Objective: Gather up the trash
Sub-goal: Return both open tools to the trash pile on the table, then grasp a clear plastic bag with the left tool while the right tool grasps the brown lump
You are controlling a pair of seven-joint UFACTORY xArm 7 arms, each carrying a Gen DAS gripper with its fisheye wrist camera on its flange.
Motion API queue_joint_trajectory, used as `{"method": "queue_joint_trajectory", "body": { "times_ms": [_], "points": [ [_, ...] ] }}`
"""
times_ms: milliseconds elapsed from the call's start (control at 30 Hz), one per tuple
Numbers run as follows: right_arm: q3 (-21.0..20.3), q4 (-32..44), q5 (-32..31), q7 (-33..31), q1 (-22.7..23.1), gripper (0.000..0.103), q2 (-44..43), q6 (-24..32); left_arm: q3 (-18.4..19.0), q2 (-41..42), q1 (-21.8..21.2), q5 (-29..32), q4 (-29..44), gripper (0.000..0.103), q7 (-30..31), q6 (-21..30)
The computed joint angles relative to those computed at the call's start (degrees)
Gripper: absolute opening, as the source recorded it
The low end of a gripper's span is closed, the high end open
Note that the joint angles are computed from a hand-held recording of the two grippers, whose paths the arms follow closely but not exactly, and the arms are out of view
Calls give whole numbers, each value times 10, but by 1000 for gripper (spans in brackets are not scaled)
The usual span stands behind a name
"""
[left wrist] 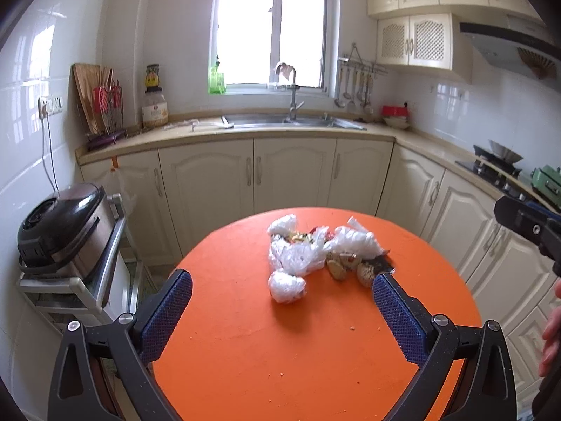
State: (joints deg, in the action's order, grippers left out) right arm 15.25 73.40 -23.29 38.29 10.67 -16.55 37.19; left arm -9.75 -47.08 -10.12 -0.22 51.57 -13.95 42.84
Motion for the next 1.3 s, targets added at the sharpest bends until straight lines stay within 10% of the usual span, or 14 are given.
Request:
{"method": "queue_joint_trajectory", "body": {
  "times_ms": [533, 700, 1067, 1300],
  "points": [
    [-64, 62, 81, -76, 42, 103, 183, 19, 11, 383, 1, 42, 219, 102, 5, -2],
    [-79, 88, 132, -114, 49, 87, 241, 24, 27, 515, -14, 56, 348, 99, 9, 34],
    [-99, 149, 143, -149, 74, 34, 320, 48, 39, 690, -3, -48, 563, 43, 98, 93],
    [-89, 73, 202, -181, 53, 27, 261, 14, 43, 779, 5, -70, 695, 38, 106, 128]
  ]
}}
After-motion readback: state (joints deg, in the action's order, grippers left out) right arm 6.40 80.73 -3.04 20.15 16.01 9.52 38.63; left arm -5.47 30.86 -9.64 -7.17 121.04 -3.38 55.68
